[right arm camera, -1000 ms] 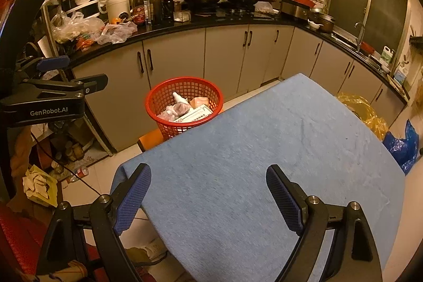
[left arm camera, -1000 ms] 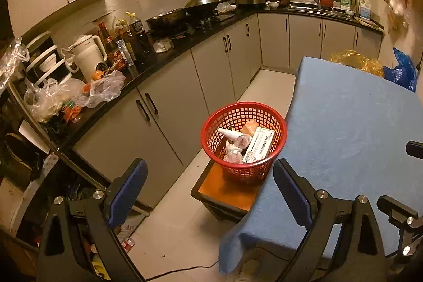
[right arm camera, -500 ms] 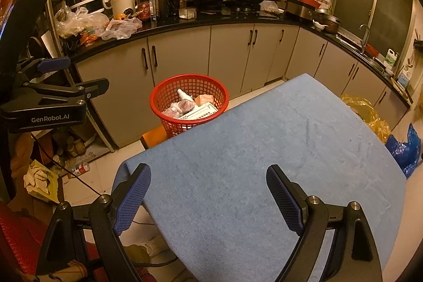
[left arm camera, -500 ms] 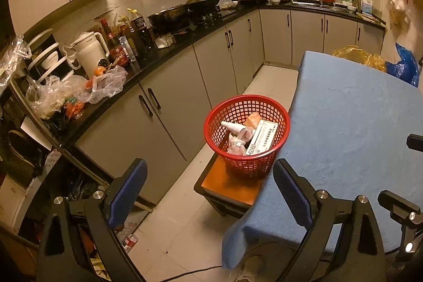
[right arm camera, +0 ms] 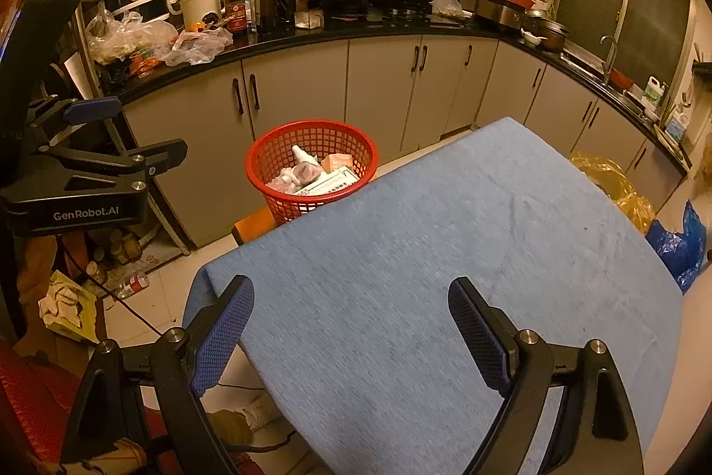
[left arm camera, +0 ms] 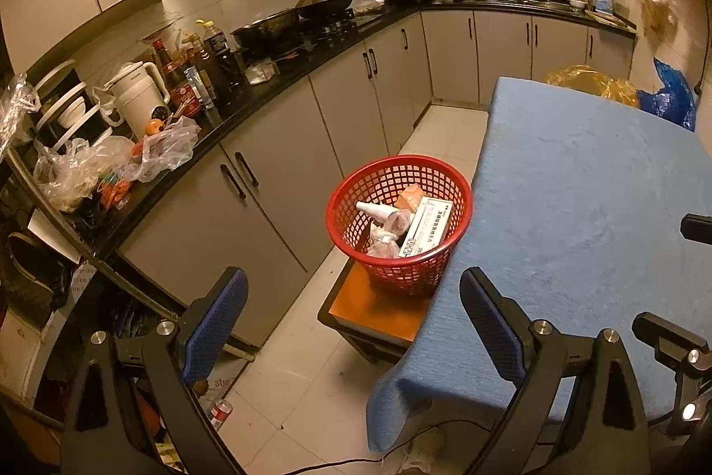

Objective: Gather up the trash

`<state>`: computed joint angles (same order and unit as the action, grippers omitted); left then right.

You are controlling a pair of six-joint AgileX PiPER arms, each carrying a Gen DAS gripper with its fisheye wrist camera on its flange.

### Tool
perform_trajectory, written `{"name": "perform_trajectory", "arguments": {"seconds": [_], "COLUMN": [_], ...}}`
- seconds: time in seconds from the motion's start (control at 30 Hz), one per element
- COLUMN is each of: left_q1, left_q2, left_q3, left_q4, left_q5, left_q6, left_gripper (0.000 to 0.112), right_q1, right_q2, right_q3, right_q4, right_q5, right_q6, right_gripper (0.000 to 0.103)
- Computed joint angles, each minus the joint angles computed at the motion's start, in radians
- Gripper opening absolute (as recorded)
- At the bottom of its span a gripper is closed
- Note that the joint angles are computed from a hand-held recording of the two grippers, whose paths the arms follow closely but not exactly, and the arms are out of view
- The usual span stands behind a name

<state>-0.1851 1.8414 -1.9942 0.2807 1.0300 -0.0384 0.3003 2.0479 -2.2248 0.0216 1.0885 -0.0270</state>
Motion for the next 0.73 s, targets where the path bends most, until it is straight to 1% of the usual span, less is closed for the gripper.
{"name": "perform_trajectory", "arguments": {"seconds": [0.3, 0.5, 0.63, 0.73], "left_q1": [-0.011, -0.035, -0.048, -0.07], "left_q2": [0.007, 0.029, 0.082, 0.158], "left_q3": [-0.003, -0.017, -0.079, -0.167], "left_q4": [-0.021, -0.067, -0.167, -0.253], "left_q5": [-0.001, 0.011, 0.059, 0.129], "left_q6": [0.029, 0.077, 0.139, 0.188], "left_gripper": [0.095, 0.095, 0.095, 0.095], "right_q1": [-0.007, -0.026, -0.07, -0.121], "right_q2": [-0.024, -0.064, -0.115, -0.164], "right_q3": [0.047, 0.135, 0.244, 0.359], "right_q4": [-0.009, -0.018, -0.025, -0.055], "right_q5": [-0.016, -0.036, -0.066, -0.097], "right_q6": [0.018, 0.043, 0.09, 0.163], "right_gripper": [0.092, 0.092, 0.092, 0.092]}}
